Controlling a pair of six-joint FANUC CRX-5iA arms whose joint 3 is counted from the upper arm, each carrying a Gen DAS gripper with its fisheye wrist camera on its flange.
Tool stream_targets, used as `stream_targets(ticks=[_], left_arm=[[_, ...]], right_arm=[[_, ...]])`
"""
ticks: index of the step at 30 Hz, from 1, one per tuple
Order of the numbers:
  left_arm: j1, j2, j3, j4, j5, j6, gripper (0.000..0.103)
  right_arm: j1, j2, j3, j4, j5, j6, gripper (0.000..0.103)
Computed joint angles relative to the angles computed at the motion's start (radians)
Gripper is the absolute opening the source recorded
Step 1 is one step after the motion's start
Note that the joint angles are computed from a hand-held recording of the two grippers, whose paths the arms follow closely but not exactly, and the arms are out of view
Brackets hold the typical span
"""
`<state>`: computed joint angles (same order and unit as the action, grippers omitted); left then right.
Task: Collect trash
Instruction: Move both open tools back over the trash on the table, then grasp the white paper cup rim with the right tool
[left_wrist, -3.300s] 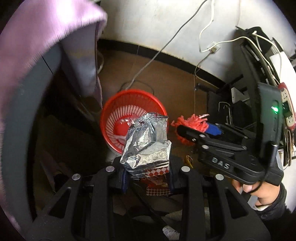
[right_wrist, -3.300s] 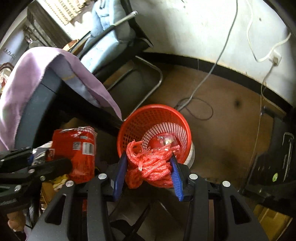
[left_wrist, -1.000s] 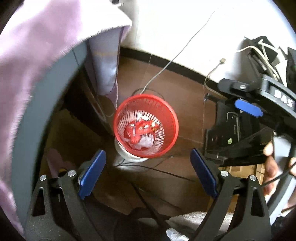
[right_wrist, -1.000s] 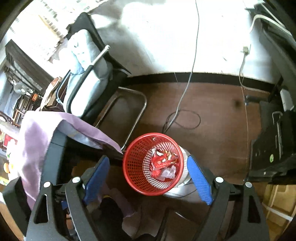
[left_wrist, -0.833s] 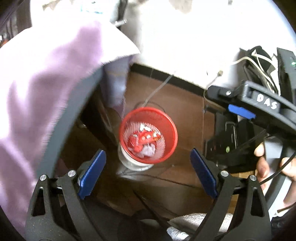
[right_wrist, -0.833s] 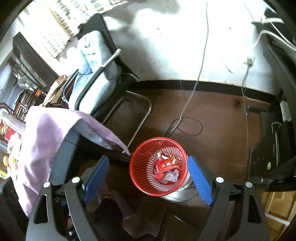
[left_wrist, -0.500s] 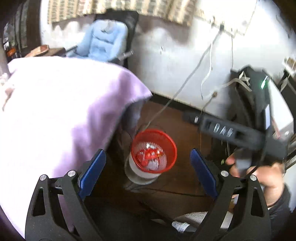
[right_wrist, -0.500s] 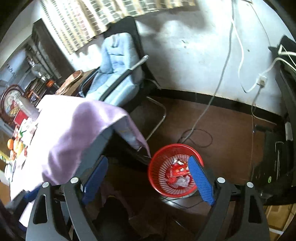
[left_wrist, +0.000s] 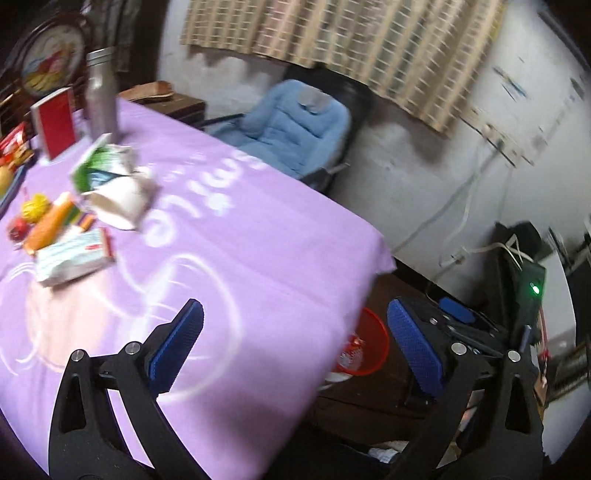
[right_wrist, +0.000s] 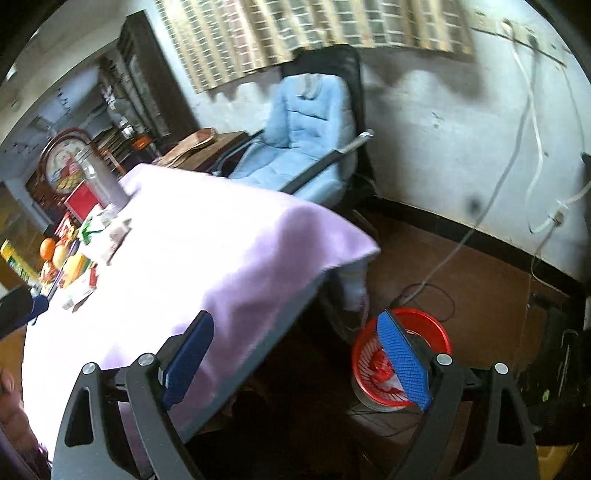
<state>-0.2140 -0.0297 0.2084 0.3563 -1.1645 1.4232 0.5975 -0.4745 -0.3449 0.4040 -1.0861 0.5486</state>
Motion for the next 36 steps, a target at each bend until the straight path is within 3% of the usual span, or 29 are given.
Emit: stream_targets(ticks=[4, 8, 13, 15, 16, 23, 26, 36], left_arm=[[0.098, -0.007, -0.002, 0.035, -0.021, -0.016, 0.096], [0.168, -0.014, 0.006, -0.006, -0.014, 0.004, 0.096], [0.288, -0.024, -0.088, 0.112, 0.033, -0.033, 0.096], [0.308, -0.007, -0.066, 0.081, 0.007, 0.046, 0.096], [0.328, -0.014, -0.093, 0.117, 0.029, 0.031, 0.096], [0.381, 0.004, -0.101, 0.125, 0.022, 0.087, 0.096], [0.381, 0.009, -0.087, 0.075, 0.020, 0.129, 0.096], [0.465, 0.007, -0.118, 0.118, 0.034, 0.155, 0.096]], right_arm=[[0.037, 0.052, 0.055, 0.006, 0.016, 0.030, 0.089], [0.058, 0.111, 0.113, -0.007, 0.042, 0.067, 0.089], [0.096, 0.207, 0.204, -0.025, 0.063, 0.128, 0.090], [0.111, 0.247, 0.240, -0.029, 0.069, 0.153, 0.090], [0.117, 0.267, 0.261, -0.036, 0.073, 0.167, 0.090], [0.143, 0.385, 0.382, -0.104, 0.092, 0.275, 0.090], [0.155, 0.426, 0.427, -0.128, 0.080, 0.321, 0.090], [0.165, 0.559, 0.584, -0.185, 0.006, 0.486, 0.090]])
